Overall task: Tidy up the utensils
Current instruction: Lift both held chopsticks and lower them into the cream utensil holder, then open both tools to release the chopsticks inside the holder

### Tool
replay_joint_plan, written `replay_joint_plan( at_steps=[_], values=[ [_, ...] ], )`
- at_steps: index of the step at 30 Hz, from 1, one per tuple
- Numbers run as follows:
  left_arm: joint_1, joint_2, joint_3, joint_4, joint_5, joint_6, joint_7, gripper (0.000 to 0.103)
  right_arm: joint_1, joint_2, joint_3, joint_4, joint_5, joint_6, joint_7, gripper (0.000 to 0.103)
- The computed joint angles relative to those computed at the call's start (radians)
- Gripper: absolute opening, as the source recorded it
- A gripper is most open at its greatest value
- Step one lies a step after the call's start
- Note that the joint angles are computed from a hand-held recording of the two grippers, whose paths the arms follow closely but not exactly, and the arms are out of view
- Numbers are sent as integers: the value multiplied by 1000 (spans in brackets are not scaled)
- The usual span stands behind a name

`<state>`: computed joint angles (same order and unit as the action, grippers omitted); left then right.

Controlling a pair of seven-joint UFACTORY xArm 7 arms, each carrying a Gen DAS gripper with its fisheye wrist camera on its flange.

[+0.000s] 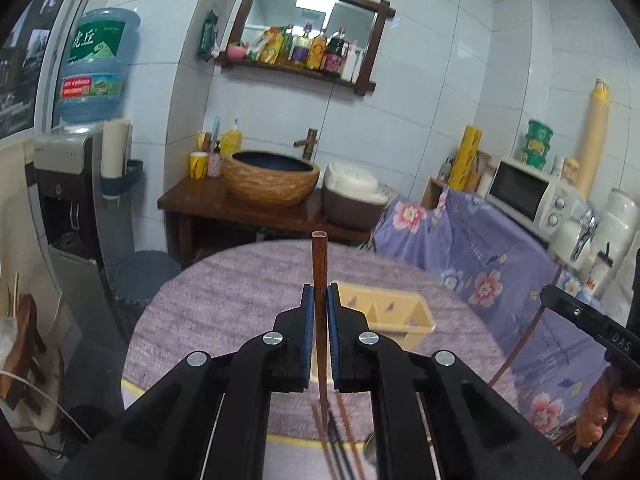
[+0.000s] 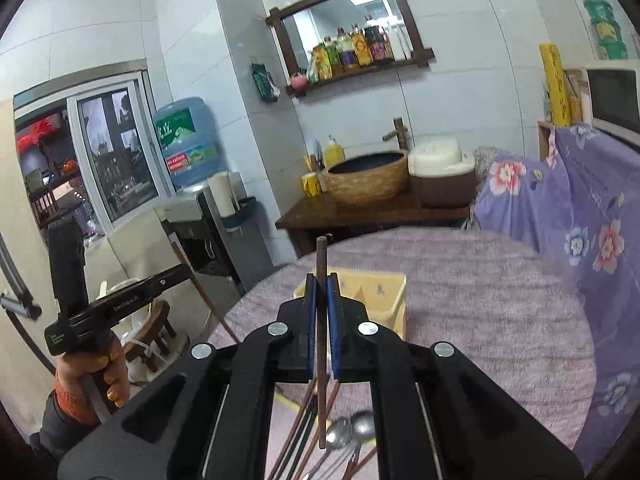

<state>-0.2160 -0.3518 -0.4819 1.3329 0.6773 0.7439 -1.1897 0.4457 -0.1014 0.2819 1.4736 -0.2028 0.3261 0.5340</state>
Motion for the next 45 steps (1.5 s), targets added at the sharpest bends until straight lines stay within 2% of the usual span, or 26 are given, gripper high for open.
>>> replay_joint_plan(
  at_steps=[3, 6, 11, 14, 17, 19, 23, 28, 35, 41, 42, 44, 45],
  values=[
    [17, 56, -9, 113, 38, 5, 4, 8, -7, 86, 10, 179, -115, 65, 67, 6],
    [21, 149, -27, 252, 130, 25, -28, 8, 39, 196, -20, 377, -246, 141, 143, 6],
    [-31, 326, -40, 458, 277, 117, -70, 8, 141, 367, -105, 646, -333, 247, 177, 6],
    [-84, 403, -22, 521, 342, 171, -74, 8, 184, 433, -164, 711, -357, 260, 191, 6],
    [-119, 426, 15, 496, 355, 173, -92, 8, 205, 462, -203, 699, -329, 268, 197, 6],
    [-132, 426, 42, 461, 320, 156, -106, 8, 207, 457, -218, 644, -306, 255, 198, 6],
    [-157, 417, 97, 374, 239, 104, -110, 8, 185, 448, -207, 554, -236, 244, 189, 6],
    [-195, 417, 163, 325, 159, 63, -85, 8, 166, 449, -201, 496, -187, 227, 180, 6],
    [-264, 424, 250, 299, 99, 50, -64, 8, 168, 450, -217, 483, -204, 203, 209, 6],
    [-291, 420, 285, 286, 61, 30, -54, 8, 162, 438, -211, 454, -196, 181, 212, 8],
    [-292, 412, 286, 276, 65, 23, -58, 13, 159, 430, -209, 441, -193, 172, 211, 11],
    [-291, 387, 283, 250, 86, 8, -78, 35, 162, 408, -216, 404, -209, 150, 233, 30],
    [-292, 377, 278, 238, 111, 5, -104, 51, 171, 389, -228, 375, -239, 133, 269, 52]
  ],
)
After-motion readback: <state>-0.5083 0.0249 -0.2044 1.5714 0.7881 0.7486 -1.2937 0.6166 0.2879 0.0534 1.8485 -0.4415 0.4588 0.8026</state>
